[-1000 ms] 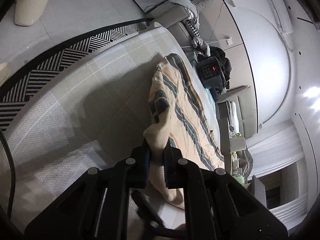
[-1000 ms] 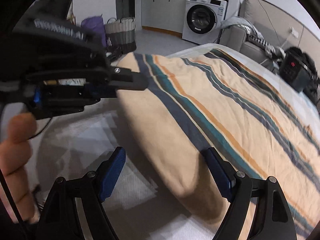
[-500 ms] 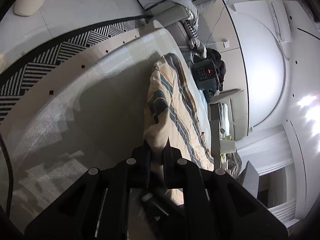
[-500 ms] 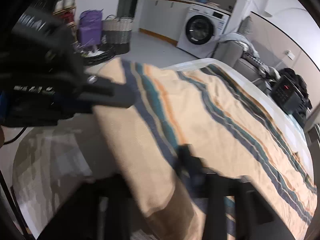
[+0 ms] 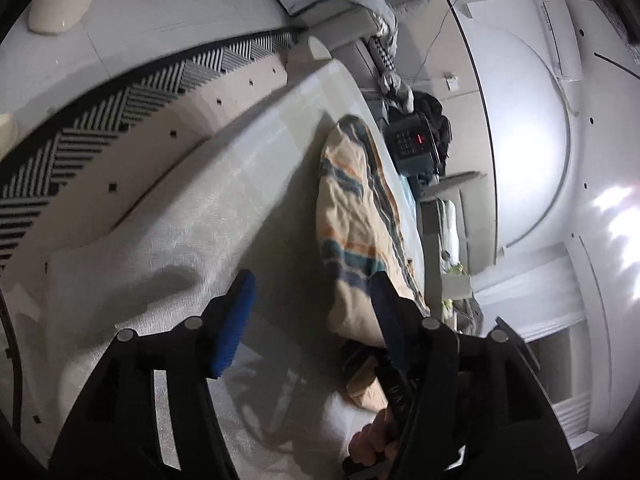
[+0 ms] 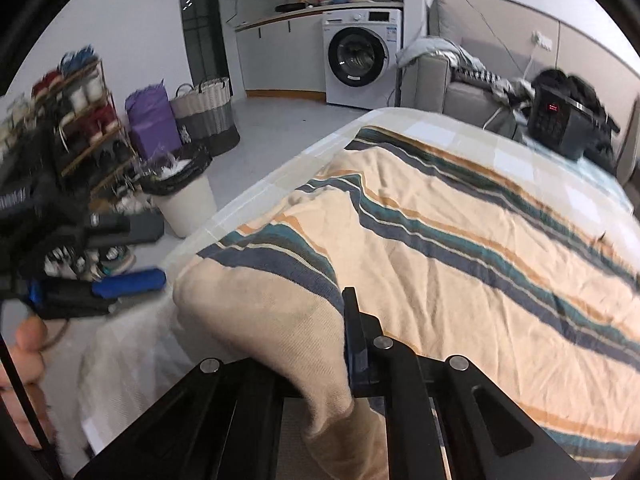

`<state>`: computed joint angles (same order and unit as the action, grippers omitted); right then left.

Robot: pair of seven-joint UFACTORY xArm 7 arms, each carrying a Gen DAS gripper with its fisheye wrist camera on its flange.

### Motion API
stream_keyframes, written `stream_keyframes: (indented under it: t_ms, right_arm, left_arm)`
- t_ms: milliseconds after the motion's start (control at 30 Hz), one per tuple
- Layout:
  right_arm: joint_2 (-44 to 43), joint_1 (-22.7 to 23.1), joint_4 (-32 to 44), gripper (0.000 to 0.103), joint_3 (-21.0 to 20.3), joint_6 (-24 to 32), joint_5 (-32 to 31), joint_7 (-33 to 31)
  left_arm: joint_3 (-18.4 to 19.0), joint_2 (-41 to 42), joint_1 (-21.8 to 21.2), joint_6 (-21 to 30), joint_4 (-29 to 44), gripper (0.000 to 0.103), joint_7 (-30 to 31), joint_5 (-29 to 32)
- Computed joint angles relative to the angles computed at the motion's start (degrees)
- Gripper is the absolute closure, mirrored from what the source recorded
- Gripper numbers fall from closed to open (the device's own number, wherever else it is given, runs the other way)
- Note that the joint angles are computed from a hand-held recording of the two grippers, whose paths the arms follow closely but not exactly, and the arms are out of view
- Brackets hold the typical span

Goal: Fold small clothes

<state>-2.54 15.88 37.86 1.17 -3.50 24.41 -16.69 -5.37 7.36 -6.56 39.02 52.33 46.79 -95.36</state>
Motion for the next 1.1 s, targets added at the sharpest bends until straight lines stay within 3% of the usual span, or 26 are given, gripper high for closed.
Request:
stream_keyframes:
  t_ms: [67, 100, 167, 233, 467, 500, 633, 767, 1033, 1100]
  right_arm:
    - [-0.2, 1.5, 0.6, 0.095, -0.5, 0.6, 7.0, -5.3]
    - [-0.3, -1.4, 0.5, 0.095, 2.5, 0.7, 6.9, -5.0]
    - [-1.2, -0.6, -0.7, 0.095, 1.3, 0.1, -0.1, 1.7]
    - [-1.9, -2.3, -1.9, 0.095, 3.0, -0.5, -4.4, 6.0]
    - [-2.6, 3.4, -3.0, 0.095, -3.0, -0.9, -5.6, 5.7]
    - [-2.7, 1.8, -3.3, 0.095, -1.5, -1.1, -7.4, 7.0]
    - [-3.0, -0.8, -4.2, 0.095, 0.5, -1.5, -12.5, 10.2]
    - [-3.1, -6.8, -4.7, 0.095, 5.3, -2.2, -19.1, 14.8]
    - [-3.7, -5.8, -5.8, 0.095, 3.6, -3.2, -23.3, 17.0]
    - [-3.8, -1.3, -6.0, 0.095, -0.8, -3.2, -22.6, 16.0]
  left_arm:
    - [0.2, 1.6, 0.8, 4.5, 0.7, 0.047, -0.2, 0.9]
    - [0.1, 2.4, 1.1, 6.4, 1.1, 0.047, -0.2, 1.1]
    - [-0.3, 4.9, 1.9, 10.8, 2.5, 0.047, 0.7, 0.4]
    - [-0.7, 7.6, 2.8, 14.3, 3.9, 0.047, 1.1, -0.7]
    - [-2.4, 15.3, 5.0, 18.9, 11.6, 0.044, 0.4, -0.7]
    - [-2.6, 16.4, 5.1, 18.8, 13.2, 0.044, -0.1, 0.0]
    - [-4.1, 21.6, 5.4, 18.2, 21.1, 0.044, -4.4, 5.7]
    - [-5.6, 26.8, 5.7, 17.0, 29.8, 0.044, -10.5, 12.6]
    - [-6.2, 34.8, 3.4, 14.7, 45.6, 0.045, -23.6, 30.6]
    - [-6.5, 36.7, 3.4, 16.3, 49.3, 0.045, -26.7, 34.6]
